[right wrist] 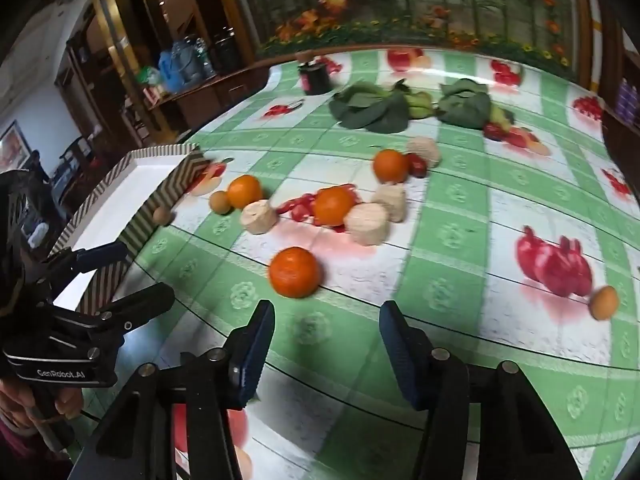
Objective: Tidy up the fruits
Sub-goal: 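Move right tool to the orange while left tool moves toward the brown round ball, then close right tool on the orange while left tool grasps the brown round ball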
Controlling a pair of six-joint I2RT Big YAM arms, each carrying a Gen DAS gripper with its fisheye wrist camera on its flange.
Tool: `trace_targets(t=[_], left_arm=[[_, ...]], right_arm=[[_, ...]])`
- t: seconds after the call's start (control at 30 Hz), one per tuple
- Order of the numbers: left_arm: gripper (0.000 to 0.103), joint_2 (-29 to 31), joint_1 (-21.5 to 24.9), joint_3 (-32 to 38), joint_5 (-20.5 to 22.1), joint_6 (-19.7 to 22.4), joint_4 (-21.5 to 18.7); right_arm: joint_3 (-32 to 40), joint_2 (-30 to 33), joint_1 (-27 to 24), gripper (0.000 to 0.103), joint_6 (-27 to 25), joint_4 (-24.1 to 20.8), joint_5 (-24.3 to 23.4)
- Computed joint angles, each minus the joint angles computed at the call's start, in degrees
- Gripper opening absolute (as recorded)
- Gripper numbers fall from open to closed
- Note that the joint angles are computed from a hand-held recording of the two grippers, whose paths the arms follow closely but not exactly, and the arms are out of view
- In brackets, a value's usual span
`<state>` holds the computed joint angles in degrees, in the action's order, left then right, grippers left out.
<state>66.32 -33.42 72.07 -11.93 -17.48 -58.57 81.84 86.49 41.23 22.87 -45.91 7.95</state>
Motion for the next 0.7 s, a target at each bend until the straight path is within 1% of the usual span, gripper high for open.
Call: trace_targets(t=[0.1,0.27,0.43,0.6,0.67,0.7], left_arm=[[0.102,0.19,0.36,0.10,0.47,-0.07,0.21],[0.102,0.79,0.74,0.48,0.91,-0.57,0.32],[0.102,1.67,0.92,1.08,1.32,-1.34,-0.06],[0.102,2.76,1.05,2.02,1.31,-0.93,-0.05],[0.102,3.27,1.05,2.45,1.23,-0.84,-0.05],[0.102,3.70,1.18,2.78,1.46,-0.86,-0.02]], right_arm=[[0.85,1.14,0.00,0.053,-0.61,0.45,-0.85],[2.26,2.83,0.53,0.051,-2.22,1.12,0.35],[4.25,4.75,0.35,0.049,-3.57,0.50,0.33],[5.86,6.70,0.23,0.038,-4.83,-0.07,-0.35],[6.31,7.01,0.48,0.033,-5.72,-0.38,1.00],[6.26,6.96,0.38,0.032,-5.76,-0.31,1.00]])
